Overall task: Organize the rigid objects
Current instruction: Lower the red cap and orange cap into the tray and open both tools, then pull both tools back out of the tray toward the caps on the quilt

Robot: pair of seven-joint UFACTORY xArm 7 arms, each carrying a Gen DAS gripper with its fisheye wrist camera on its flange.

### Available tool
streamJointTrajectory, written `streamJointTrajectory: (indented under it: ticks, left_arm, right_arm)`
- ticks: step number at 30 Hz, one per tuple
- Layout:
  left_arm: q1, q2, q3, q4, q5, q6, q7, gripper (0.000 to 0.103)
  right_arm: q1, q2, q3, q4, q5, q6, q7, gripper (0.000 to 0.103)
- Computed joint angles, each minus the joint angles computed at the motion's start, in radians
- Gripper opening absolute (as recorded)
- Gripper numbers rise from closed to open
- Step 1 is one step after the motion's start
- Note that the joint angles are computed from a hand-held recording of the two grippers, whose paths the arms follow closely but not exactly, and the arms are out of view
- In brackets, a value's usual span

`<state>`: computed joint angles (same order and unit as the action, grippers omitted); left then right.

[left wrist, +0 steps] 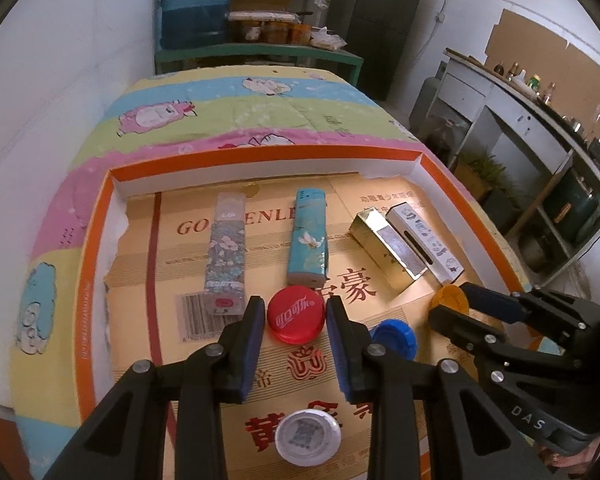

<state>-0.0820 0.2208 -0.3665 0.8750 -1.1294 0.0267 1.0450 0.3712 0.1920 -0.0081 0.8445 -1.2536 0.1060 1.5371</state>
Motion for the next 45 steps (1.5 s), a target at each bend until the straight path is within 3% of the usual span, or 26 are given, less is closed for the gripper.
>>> streamJointTrajectory:
  ticks: [3, 17, 28, 45]
  left_arm:
    - [0.014, -0.010, -0.019, -0.002, -0.056, -0.001, 0.052, 0.048]
    - [-0.089, -0.122, 0.103, -0.036, -0.313, 0.063, 0.255, 0.048]
    - [-0.192, -0.253, 0.208, -0.112, -0.436, 0.093, 0.347, 0.049]
    - [-0.201, -0.425, 0.219, -0.232, -0.542, 0.101, 0.431, 0.048]
  right_arm:
    - [0.001, -0.009, 0.001, -0.007, 0.002, 0.004, 0.000, 0.043]
    - [-0.033, -0.084, 0.052, -0.044, -0.075, 0.031, 0.089, 0.043]
    - [-0.076, -0.194, 0.121, -0.120, -0.136, 0.036, 0.187, 0.043]
    - [-0.112, -0.339, 0.231, -0.225, -0.076, 0.063, 0.186, 0.043]
